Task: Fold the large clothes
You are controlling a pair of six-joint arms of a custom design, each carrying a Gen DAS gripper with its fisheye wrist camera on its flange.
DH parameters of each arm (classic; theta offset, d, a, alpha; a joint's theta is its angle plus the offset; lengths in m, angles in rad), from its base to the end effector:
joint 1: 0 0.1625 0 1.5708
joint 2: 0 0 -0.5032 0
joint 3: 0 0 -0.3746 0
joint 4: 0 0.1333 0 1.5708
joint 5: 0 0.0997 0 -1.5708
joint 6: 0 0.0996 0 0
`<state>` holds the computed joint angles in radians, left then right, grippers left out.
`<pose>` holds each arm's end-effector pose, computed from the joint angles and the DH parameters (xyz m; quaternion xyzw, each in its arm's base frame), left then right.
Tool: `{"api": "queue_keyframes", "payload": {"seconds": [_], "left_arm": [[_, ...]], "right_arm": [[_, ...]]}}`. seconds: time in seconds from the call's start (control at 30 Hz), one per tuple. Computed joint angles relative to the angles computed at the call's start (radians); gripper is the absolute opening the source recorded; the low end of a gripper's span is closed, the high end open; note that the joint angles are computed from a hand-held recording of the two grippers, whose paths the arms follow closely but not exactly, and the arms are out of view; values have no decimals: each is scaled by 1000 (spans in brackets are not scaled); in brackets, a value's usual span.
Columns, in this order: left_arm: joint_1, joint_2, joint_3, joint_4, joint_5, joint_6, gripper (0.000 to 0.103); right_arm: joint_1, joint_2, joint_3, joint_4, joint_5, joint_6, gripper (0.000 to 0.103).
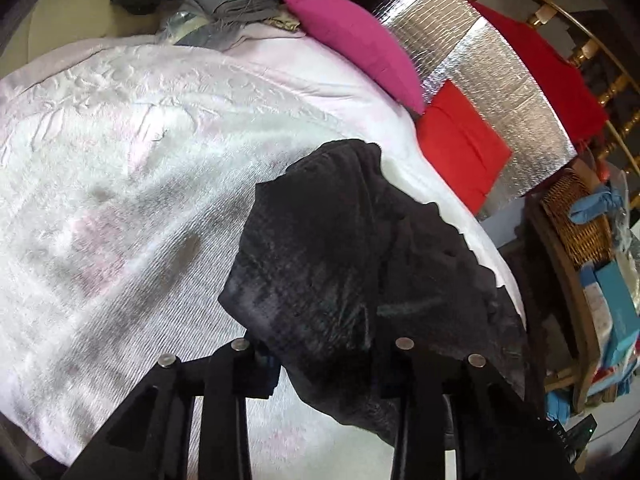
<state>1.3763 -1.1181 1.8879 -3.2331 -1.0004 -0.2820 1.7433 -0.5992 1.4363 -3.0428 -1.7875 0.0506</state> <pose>0.0643 -0.6414 0.3793 -0.1592 0.8595 -0.4623 0.1489 0.2483 -0.7732 0.1489 0.0238 -0.9448 0.3198 0.0676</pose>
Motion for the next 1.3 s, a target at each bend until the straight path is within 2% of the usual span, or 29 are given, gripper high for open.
{"api": "queue_keyframes", "payload": {"seconds": [0.1,0.17,0.2,0.27,0.3,0.37,0.43,0.53,0.57,0.63,0.67,0.7,0.77,0.83,0.87,0.93,1.0,1.03,1.13,1.2,1.3], "left_arm": [[-30,-28,52,-23,36,43,35],[-30,-26,35,29,64,44,40],[-17,-29,10,103,62,10,47],[30,-35,-40,244,-9,-109,58],[53,-41,-57,285,-65,-164,64],[81,-61,-68,315,-135,-210,65],[87,-84,-66,316,-144,-196,65],[87,-113,-52,292,-133,-157,67],[90,-117,-52,289,-126,-147,67],[85,-124,-43,255,-52,-141,69],[86,-125,-46,241,-28,-138,70],[92,-129,-51,235,-35,-130,71],[111,-123,-90,269,-89,-106,72],[125,-85,-178,367,-164,-47,78],[127,-66,-208,402,-191,-30,80],[143,-27,-283,498,-272,19,82],[153,5,-349,611,-316,49,83],[162,28,-394,677,-333,59,83],[180,83,-475,755,-390,67,84],[183,108,-513,761,-425,95,87],[198,135,-551,788,-550,103,87]], "right_arm": [[6,-28,35,2,-15,-72,42],[-8,-44,38,80,-12,-57,42],[-21,-48,30,133,-2,-27,47],[-45,-59,14,211,44,34,57],[-52,-67,13,230,51,41,58],[-69,-93,1,301,100,68,60],[-82,-113,-17,370,132,100,60],[-111,-150,-7,397,192,116,61],[-115,-161,-2,396,186,110,61],[-107,-172,8,350,105,93,62],[-101,-179,22,292,56,83,70],[-100,-182,22,261,45,75,81],[-111,-181,-8,268,89,46,87],[-113,-157,-71,327,108,25,87],[-116,-144,-104,367,112,19,87],[-124,-92,-217,515,136,14,87],[-131,-43,-314,640,150,16,87],[-136,-28,-341,673,160,9,87],[-140,28,-434,770,174,-18,87],[-142,53,-460,771,177,-20,93],[-154,75,-485,761,266,-15,96]]}}
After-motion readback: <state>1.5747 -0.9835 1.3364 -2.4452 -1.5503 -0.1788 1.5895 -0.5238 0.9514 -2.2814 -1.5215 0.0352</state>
